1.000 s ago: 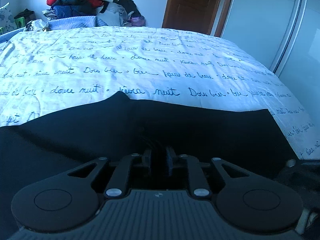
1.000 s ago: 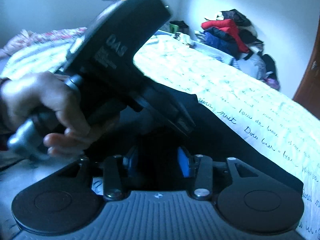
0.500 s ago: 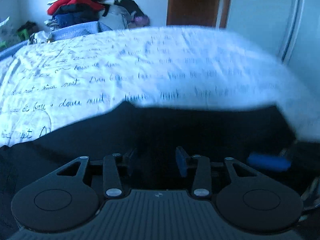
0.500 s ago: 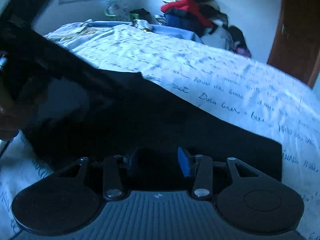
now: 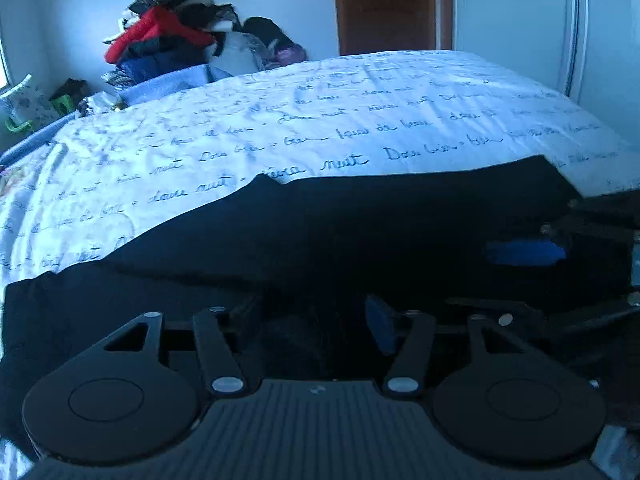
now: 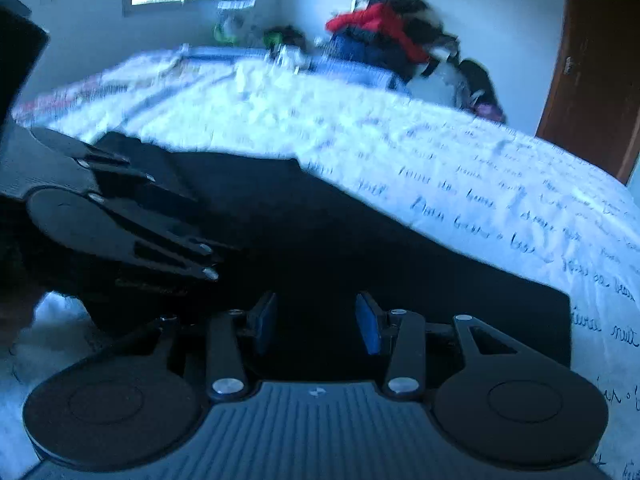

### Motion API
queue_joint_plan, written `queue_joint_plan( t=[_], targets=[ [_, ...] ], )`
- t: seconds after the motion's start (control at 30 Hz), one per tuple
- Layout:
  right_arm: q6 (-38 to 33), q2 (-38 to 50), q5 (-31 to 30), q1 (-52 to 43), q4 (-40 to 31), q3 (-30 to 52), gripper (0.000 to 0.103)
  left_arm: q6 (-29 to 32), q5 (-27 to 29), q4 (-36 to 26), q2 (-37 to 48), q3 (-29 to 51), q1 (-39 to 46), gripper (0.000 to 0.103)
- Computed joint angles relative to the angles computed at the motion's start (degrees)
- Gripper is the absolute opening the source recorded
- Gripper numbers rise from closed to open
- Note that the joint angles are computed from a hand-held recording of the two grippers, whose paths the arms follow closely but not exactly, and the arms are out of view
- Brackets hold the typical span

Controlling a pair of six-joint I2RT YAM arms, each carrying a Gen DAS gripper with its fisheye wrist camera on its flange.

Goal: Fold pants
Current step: 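Lift the black trousers with both grippers and swing them over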

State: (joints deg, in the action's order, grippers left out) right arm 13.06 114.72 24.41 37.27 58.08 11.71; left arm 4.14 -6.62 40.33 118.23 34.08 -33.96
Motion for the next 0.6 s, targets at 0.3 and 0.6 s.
queue_joint_plan(
  t=[0.3, 0.6],
  targets=[
    [-3.86, -11.37, 5.03, 8.38, -6.23, 2.30, 0.043, -4.60, -0.97, 3.26, -10.50, -7.93, 12.47, 0.070],
    [-14.75, 0.05, -2.27, 17.16, -13.47, 23.76, 0.043, -7.18, 10.93, -8.76, -16.41, -5.75, 38.03, 0.066]
  ],
)
